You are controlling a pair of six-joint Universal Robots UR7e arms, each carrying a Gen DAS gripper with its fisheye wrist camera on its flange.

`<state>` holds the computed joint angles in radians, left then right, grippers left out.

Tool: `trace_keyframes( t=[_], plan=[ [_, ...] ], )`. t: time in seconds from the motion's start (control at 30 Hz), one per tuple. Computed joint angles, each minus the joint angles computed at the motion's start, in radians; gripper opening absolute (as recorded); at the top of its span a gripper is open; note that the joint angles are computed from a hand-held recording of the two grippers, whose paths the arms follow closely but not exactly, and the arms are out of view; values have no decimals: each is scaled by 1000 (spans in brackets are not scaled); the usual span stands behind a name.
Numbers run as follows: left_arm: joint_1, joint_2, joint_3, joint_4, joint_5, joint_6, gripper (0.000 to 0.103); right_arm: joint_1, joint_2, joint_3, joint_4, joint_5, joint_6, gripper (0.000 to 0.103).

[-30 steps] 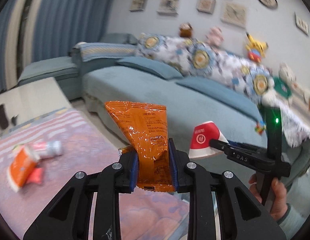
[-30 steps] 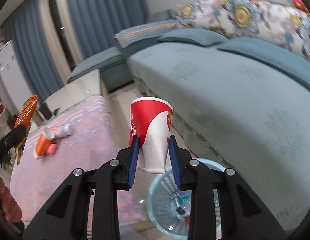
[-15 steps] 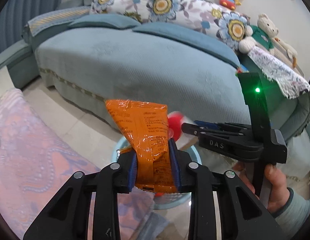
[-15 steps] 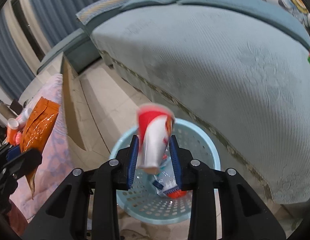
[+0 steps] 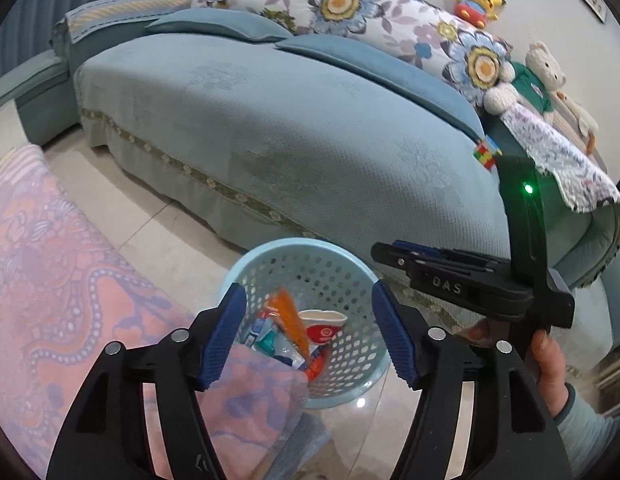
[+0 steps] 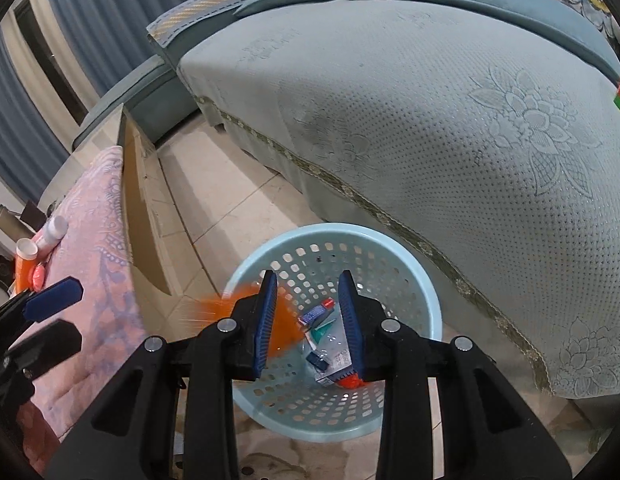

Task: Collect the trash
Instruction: 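Carry wrapper and cup over the wastebasket and open both tools to drop them, then move the left tool to the orange soymilk cup and grasp it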

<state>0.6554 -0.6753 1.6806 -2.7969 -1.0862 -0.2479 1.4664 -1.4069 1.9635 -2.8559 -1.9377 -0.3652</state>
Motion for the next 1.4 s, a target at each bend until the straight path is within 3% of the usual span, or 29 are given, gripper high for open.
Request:
trace_keyframes(
  t=[0.3,0.47,0.57,0.63,0.8,0.97,1.07,1.23,1.4],
  plan=[
    [-38,-95,84,-53,102,-37,64,85,2,3,3,33,-17,29],
    [-61,-200,167,-93,203,-65,64,169,38,-18,-6,59,-35,29],
    [-67,-280,227,-106,280,-85,64,213,70,-32,-19,69,-45,36],
    [-65,-328,258,-103,328,-99,64,242,98,-45,-29,73,-52,42],
    [-49,-468,348,-75,462,-177,64,315,182,-67,-59,89,-94,42],
    [-20,-583,418,-23,545,-241,64,365,271,-89,-95,99,-126,42],
    [17,-613,420,41,587,-232,73,378,326,-102,-105,104,-147,42],
    [109,-596,383,49,573,-114,78,384,412,-133,-101,81,-164,42],
    [200,-568,339,-59,475,22,79,379,459,-146,-86,52,-189,42]
  ],
)
